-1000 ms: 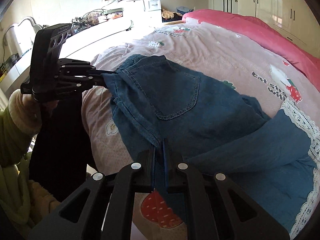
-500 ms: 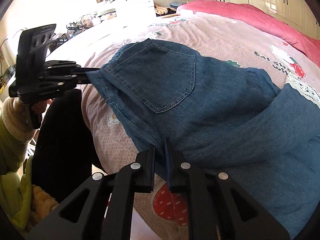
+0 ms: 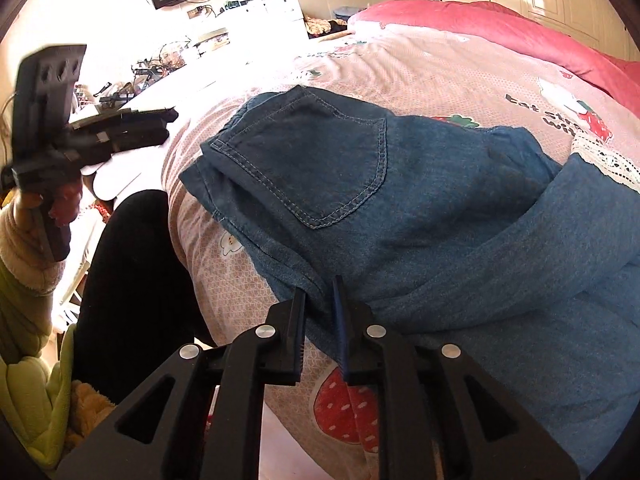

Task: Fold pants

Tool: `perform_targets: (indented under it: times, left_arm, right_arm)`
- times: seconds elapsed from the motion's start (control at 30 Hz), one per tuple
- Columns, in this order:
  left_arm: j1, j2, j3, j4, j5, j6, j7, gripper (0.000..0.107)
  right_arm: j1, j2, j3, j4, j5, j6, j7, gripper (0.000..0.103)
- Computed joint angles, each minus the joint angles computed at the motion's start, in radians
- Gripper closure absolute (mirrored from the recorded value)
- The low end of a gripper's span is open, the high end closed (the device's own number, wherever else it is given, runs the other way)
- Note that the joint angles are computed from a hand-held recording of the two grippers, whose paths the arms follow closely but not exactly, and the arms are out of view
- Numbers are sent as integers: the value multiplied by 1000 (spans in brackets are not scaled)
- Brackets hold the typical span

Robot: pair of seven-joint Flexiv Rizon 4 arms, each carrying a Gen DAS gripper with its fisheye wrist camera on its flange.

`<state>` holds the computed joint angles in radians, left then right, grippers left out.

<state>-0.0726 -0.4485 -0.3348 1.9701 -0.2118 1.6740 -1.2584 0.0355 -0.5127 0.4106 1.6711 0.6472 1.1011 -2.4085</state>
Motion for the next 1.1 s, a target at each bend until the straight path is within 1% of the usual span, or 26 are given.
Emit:
perform_targets:
  times: [0.03, 0.07, 0.1, 0.13, 0.17, 0.2, 0.23, 0.27, 0.3, 0.33, 0.4, 0.43, 0.5, 0.53, 0.6, 0.7, 0.73, 0.8, 0.83, 0.87, 0.9, 0.97, 1.0, 1.03, 1.07, 1.1]
  left_arm:
    - [22, -15, -41, -21, -9, -4, 4, 54]
    - [17, -34, -49, -52, -15, -21, 1, 56]
    - [3, -60, -50, -89, -25, -44, 4, 60]
    - [-5, -81, -56, -113, -30, -56, 8, 67]
    - [-5, -108, -71, -139, -41, -71, 13, 75]
    - [-4, -131, -86, -161, -53, -100, 20, 80]
    - [-13, -147, -85, -178, -62, -124, 26, 87]
    - [-28, -160, -74, -190, -67, -141, 31, 92]
    - [-50, -172, -53, -200, -68, -160, 35, 93]
    - [-85, -182, -13, -212, -63, -185, 32, 95]
    - [-162, -200, 82, -236, -46, -218, 7, 95]
    - [-189, -210, 121, -248, -22, -235, -23, 95]
    - [-195, -219, 123, -242, -34, -216, -15, 95]
    - [-196, -220, 124, -243, -31, -214, -13, 95]
    - [-181, -223, 107, -239, -34, -208, -3, 95]
    - [-179, -224, 102, -238, -34, -193, 2, 95]
    - [-183, -218, 105, -236, -31, -190, 1, 95]
    - [-147, -199, 57, -218, -44, -174, 21, 88]
    - [-108, -191, 1, -203, -58, -149, 42, 77]
    - [-76, -187, -46, -193, -68, -134, 63, 64]
    - [-60, -187, -76, -196, -73, -130, 78, 60]
    - [-51, -198, -115, -224, -79, -139, 107, 57]
    - [-42, -210, -143, -242, -87, -150, 126, 57]
    - [-34, -229, -176, -267, -97, -167, 148, 56]
    - [-40, -248, -191, -297, -108, -188, 163, 56]
    - [-50, -264, -196, -326, -120, -215, 175, 56]
  right_arm:
    - [-5, 4, 4, 0, 5, -10, -1, 83]
    - [-13, 8, 10, -1, 16, -23, -4, 77]
    - [-14, 14, 11, -1, 22, -32, 0, 74]
    - [-18, 23, 11, 3, 31, -41, -1, 71]
    - [-18, 33, 8, 7, 39, -44, -2, 71]
    - [-27, 48, 8, 15, 55, -44, -12, 71]
    - [-28, 60, 4, 19, 68, -38, -15, 71]
    - [-30, 71, 0, 25, 85, -23, -21, 71]
    - [-33, 82, -3, 28, 103, -9, -29, 71]
    - [-40, 90, -6, 27, 124, 8, -40, 71]
    - [-30, 90, -25, 21, 132, 36, -34, 71]
    - [-20, 82, -40, 13, 119, 43, -16, 71]
    - [4, 59, -69, 3, 79, 62, 38, 71]
    - [33, 41, -102, 0, 27, 66, 105, 71]
    - [69, 20, -141, 10, -69, 72, 214, 73]
    - [17, -8, -88, 0, -65, 76, 212, 72]
    - [-19, -6, -57, -12, -48, 50, 204, 71]
    - [-81, 2, -11, -38, 8, 18, 163, 68]
    - [-104, 12, 1, -50, 38, 21, 139, 61]
    - [-108, 22, -5, -58, 49, 27, 135, 54]
    - [-105, 30, -20, -67, 46, 32, 141, 51]
    - [-71, 26, -70, -98, 1, 65, 189, 49]
    - [-65, 15, -91, -129, -28, 55, 217, 47]
    - [-61, 5, -104, -152, -56, 39, 240, 40]
    - [-37, -14, -139, -182, -106, 41, 288, 37]
    - [-29, -30, -151, -203, -139, 36, 316, 36]
